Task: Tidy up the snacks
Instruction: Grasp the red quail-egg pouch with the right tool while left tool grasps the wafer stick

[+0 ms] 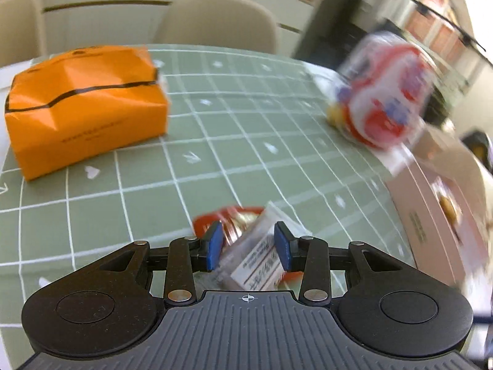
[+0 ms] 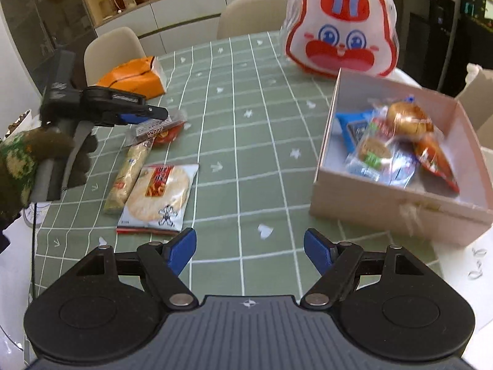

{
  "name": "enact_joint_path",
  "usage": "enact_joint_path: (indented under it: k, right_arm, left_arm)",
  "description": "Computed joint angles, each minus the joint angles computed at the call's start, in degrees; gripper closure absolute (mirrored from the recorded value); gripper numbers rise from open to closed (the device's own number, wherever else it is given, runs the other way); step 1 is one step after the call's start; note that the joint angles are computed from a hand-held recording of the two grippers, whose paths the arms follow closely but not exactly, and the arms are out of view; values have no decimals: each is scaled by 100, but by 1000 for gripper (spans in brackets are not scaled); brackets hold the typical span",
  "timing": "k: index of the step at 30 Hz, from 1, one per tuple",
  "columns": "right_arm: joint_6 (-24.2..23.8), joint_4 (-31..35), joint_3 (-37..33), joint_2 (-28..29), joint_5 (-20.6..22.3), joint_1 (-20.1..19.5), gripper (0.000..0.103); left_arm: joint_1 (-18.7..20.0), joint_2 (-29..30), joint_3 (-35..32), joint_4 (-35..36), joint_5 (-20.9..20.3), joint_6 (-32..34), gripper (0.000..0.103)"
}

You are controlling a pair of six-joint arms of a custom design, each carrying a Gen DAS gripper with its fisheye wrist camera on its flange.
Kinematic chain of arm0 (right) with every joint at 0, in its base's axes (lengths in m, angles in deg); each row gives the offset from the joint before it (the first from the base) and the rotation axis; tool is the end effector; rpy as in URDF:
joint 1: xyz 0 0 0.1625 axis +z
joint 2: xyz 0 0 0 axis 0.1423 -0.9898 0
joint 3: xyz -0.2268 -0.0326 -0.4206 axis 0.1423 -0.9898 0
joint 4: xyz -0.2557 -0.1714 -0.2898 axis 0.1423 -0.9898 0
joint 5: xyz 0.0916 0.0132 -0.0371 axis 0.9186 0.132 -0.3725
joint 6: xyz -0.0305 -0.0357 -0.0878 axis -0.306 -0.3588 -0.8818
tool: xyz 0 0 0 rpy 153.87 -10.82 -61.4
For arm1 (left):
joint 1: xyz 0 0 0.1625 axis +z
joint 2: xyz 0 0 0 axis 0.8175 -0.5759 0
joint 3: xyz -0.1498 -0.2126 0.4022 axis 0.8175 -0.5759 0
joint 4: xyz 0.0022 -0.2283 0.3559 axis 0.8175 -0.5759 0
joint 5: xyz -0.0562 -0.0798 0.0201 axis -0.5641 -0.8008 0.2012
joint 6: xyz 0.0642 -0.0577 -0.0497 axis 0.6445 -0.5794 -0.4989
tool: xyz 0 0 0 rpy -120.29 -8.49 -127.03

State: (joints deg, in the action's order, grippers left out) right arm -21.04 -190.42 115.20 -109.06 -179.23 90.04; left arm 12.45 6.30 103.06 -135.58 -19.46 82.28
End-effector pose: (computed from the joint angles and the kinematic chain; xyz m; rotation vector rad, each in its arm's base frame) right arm 0.2024 -0.6770 0.1572 0.9137 -2.5403 0.5121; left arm -0.0894 -0.7241 0.2417 0.0945 2.4461 -1.0143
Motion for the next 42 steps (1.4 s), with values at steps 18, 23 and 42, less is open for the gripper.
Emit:
enact_joint_path:
  k: [18, 23, 42]
  right_arm:
    - [173, 115, -1042, 931, 83, 515, 25]
    - [388, 814, -1969, 1606, 175, 730, 25]
    - [-629, 701, -2688, 2435, -701, 1031, 25]
  left_arm:
    - [-643, -656, 1701, -956, 247, -76, 83]
    - [-807, -1130, 2323, -1001, 462, -980, 85]
    - [-957, -1580, 2963, -976, 908, -1643, 84]
